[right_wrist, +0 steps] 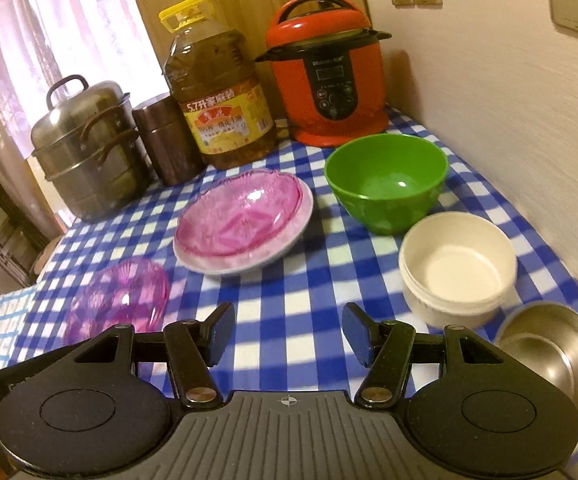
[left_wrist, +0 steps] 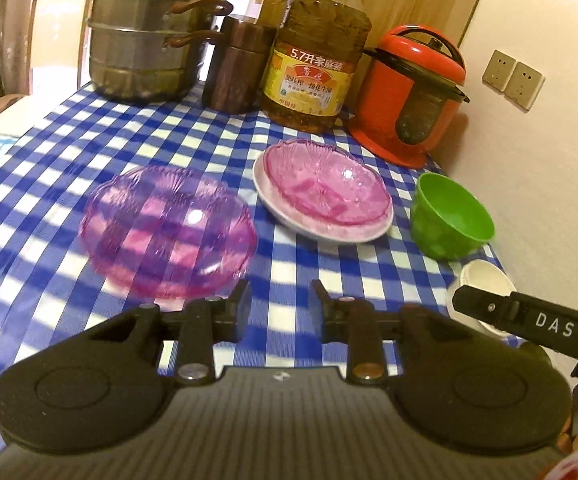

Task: Organize plates and bowls
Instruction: 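Move both grippers to the other pink glass plate and close on its rim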

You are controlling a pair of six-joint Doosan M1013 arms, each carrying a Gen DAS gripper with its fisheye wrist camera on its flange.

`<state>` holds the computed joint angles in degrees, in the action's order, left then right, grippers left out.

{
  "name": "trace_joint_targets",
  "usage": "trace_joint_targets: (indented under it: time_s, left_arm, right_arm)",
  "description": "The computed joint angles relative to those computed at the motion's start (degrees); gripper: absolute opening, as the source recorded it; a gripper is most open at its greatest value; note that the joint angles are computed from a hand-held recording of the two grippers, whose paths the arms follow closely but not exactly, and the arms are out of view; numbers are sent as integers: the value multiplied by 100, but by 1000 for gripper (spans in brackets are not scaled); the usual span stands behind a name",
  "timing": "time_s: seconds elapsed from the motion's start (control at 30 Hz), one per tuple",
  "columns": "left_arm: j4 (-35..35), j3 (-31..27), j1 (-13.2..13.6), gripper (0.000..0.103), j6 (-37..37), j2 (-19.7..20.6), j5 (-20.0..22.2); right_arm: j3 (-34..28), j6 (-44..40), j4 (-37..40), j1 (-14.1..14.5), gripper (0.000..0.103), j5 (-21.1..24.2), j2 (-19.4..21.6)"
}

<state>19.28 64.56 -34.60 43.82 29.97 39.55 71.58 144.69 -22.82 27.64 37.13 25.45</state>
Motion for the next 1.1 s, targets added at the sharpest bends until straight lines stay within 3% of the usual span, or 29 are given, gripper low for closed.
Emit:
trace_joint_targets:
  time_s: [0.27,0.57,0.8,1.1]
  left_arm:
    - [280,390,-70,31,-327,-312,49]
    - [554,599,-10,34,-702,-464,73]
    - [743,610,177,34,-823,-457,226]
    - [210,233,581,34,-126,-136,443]
  right_arm:
    - [269,178,-148,154,60,9,-228]
    - [142,-31,-49,242,60,-11,-146]
    - [-75,-575,542,239,60,-227,86]
    - [-613,-1518,1416,182,60,-334,574]
